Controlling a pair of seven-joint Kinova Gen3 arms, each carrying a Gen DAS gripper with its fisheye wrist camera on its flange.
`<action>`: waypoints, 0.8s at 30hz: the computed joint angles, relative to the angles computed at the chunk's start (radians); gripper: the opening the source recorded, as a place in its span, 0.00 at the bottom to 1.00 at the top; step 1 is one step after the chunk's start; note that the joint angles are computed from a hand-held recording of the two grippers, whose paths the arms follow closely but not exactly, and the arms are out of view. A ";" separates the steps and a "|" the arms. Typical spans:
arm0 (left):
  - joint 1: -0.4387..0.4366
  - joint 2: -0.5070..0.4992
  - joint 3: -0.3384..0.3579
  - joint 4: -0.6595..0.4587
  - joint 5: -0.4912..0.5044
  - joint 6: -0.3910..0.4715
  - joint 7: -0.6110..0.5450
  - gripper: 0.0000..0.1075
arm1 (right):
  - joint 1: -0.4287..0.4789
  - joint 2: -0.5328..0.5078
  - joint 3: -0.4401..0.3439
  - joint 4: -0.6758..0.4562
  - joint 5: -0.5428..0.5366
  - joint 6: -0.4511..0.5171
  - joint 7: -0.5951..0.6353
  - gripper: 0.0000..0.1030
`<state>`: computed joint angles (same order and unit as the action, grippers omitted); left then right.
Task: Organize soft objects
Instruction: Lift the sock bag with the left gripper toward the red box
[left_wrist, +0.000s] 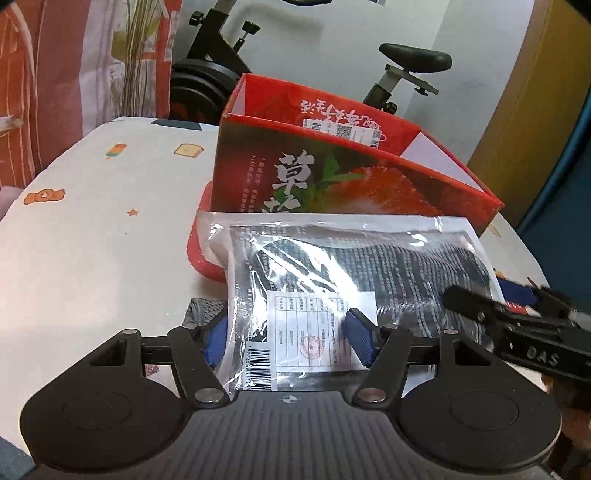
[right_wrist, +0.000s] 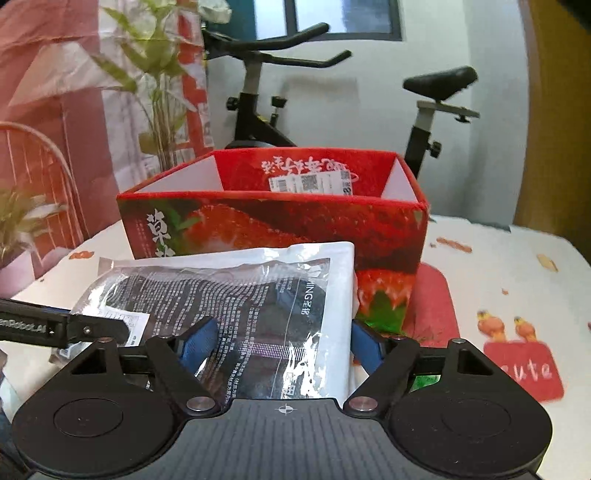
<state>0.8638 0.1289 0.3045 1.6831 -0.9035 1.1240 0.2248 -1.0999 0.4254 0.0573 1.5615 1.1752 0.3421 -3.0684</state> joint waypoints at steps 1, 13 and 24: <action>-0.001 -0.003 -0.001 0.003 0.001 -0.006 0.005 0.62 | 0.019 0.002 -0.017 -0.004 -0.003 -0.006 0.027 0.72; -0.129 -0.104 0.023 0.112 0.033 -0.176 0.107 0.46 | -0.027 0.007 0.128 0.030 -0.162 -0.162 0.117 0.73; -0.192 -0.112 0.027 0.145 0.051 -0.266 0.089 0.47 | -0.149 0.020 0.277 0.030 -0.242 -0.175 0.214 0.74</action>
<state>0.6717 0.0168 0.3314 1.8284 -0.8523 0.8583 0.3134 -1.2485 0.4454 0.3344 1.5912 0.9331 0.1670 -2.8547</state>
